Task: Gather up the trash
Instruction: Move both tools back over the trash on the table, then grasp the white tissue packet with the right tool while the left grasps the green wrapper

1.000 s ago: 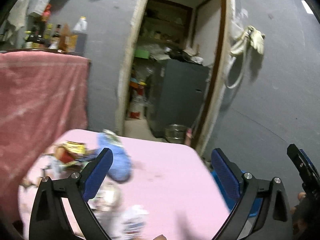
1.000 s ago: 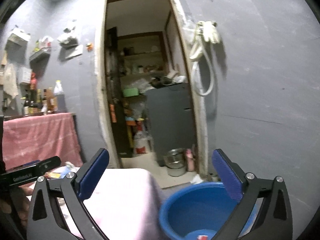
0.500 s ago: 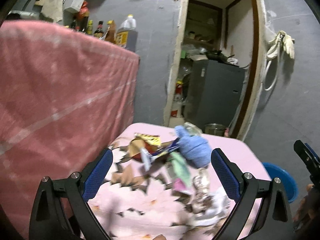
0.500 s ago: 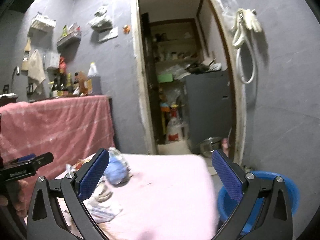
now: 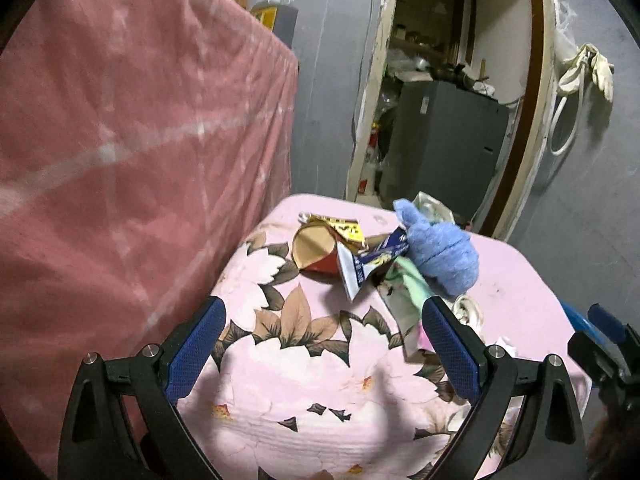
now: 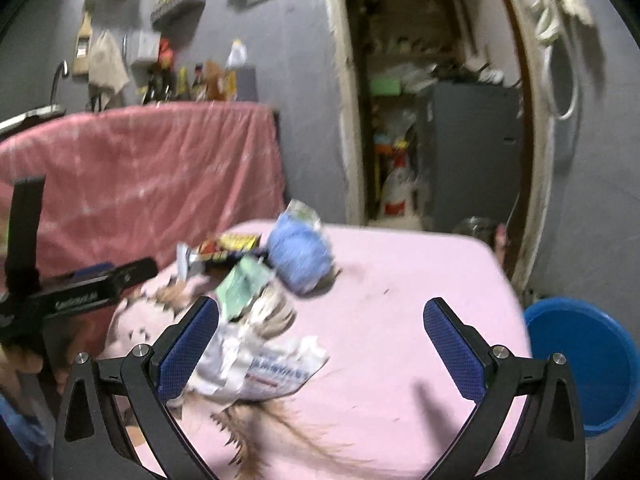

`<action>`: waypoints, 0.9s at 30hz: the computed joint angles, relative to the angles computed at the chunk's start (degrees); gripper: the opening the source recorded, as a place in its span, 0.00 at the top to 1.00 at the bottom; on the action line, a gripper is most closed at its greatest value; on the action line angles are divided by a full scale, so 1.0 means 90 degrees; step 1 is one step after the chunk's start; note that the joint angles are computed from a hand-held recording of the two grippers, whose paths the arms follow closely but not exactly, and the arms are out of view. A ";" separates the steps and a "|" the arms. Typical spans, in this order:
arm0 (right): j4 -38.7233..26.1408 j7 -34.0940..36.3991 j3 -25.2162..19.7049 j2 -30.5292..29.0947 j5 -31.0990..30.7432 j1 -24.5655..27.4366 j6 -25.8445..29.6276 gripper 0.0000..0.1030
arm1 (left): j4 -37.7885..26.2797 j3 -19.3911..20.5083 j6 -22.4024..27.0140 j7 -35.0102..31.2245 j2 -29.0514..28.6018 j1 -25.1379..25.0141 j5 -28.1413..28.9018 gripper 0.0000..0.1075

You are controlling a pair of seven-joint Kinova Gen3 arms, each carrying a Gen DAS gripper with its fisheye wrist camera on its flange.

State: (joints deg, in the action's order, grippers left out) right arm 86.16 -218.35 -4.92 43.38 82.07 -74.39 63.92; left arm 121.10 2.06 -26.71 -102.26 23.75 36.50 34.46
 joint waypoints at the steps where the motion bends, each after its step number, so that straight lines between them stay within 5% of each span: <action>1: -0.0019 0.0116 0.0022 -0.0016 -0.0059 0.0028 -0.0143 0.00 | -0.0038 0.0038 0.0088 0.0042 0.0016 -0.0073 -0.0068 0.11; 11: -0.0466 0.1628 0.0132 -0.0004 -0.1271 0.0465 -0.1524 0.00 | -0.0317 0.0281 0.0656 0.0978 0.0094 -0.0602 -0.1131 0.12; 13: -0.0552 0.1936 0.0138 0.0014 -0.1586 0.0576 -0.1743 0.04 | -0.0356 0.0283 0.0685 0.1135 0.0117 -0.0634 -0.1284 0.12; 15: -0.0618 0.2160 0.0166 0.0030 -0.1880 0.0658 -0.1924 0.19 | -0.0397 0.0276 0.0730 0.1260 0.0135 -0.0644 -0.1403 0.15; 21: -0.0042 0.1423 0.0750 -0.0213 -0.2022 0.0512 -0.2789 0.34 | -0.0545 0.0423 0.1025 0.1645 0.0186 -0.0833 -0.1940 0.26; 27: 0.0168 0.1134 0.1030 -0.0279 -0.2047 0.0366 -0.2887 0.43 | -0.0575 0.0815 0.1211 0.2133 0.0204 -0.1147 -0.2616 0.31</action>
